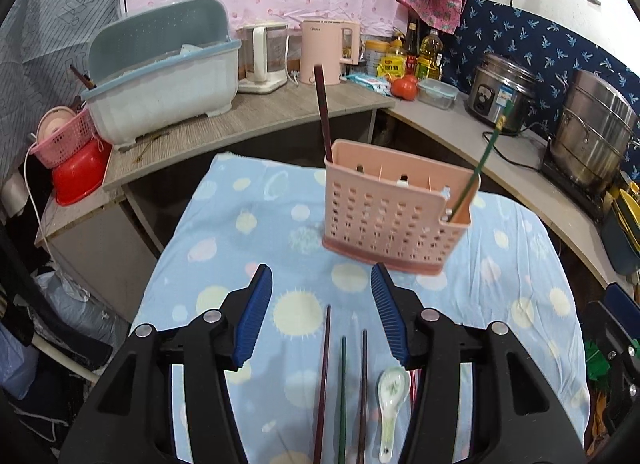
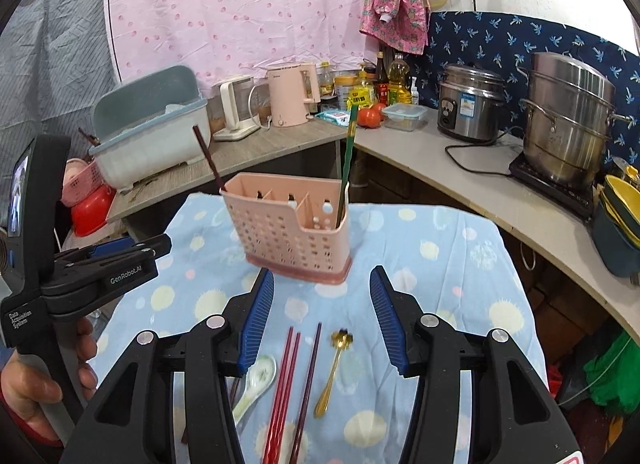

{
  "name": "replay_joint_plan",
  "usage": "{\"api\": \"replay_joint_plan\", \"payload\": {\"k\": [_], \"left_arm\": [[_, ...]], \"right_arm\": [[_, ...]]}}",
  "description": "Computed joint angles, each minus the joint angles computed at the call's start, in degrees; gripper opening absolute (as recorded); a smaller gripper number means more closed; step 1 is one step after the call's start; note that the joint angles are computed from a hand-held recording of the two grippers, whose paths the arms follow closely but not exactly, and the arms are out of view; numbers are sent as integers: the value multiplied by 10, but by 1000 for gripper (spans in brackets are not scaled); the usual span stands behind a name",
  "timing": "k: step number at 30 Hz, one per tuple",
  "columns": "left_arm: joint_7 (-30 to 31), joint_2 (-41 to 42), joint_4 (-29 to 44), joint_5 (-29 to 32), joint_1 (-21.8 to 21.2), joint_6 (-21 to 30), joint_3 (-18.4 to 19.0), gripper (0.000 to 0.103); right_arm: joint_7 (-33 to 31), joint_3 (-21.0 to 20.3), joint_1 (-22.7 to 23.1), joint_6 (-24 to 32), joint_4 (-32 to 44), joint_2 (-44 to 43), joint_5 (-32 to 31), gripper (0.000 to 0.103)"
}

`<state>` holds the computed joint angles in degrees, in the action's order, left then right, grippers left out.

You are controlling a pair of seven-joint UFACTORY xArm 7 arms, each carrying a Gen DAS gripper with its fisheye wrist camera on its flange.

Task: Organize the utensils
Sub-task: 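Move both open grippers back down to the remaining chopsticks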

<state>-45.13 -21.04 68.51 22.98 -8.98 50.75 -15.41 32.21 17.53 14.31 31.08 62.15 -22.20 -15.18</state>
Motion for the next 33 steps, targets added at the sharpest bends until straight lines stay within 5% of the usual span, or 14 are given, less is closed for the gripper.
{"api": "replay_joint_plan", "payload": {"k": [33], "left_arm": [[-10, -196, -260, -131, -59, 47, -21, 49]], "right_arm": [[-5, 14, 77, 63, -218, -141, 97, 49]]}}
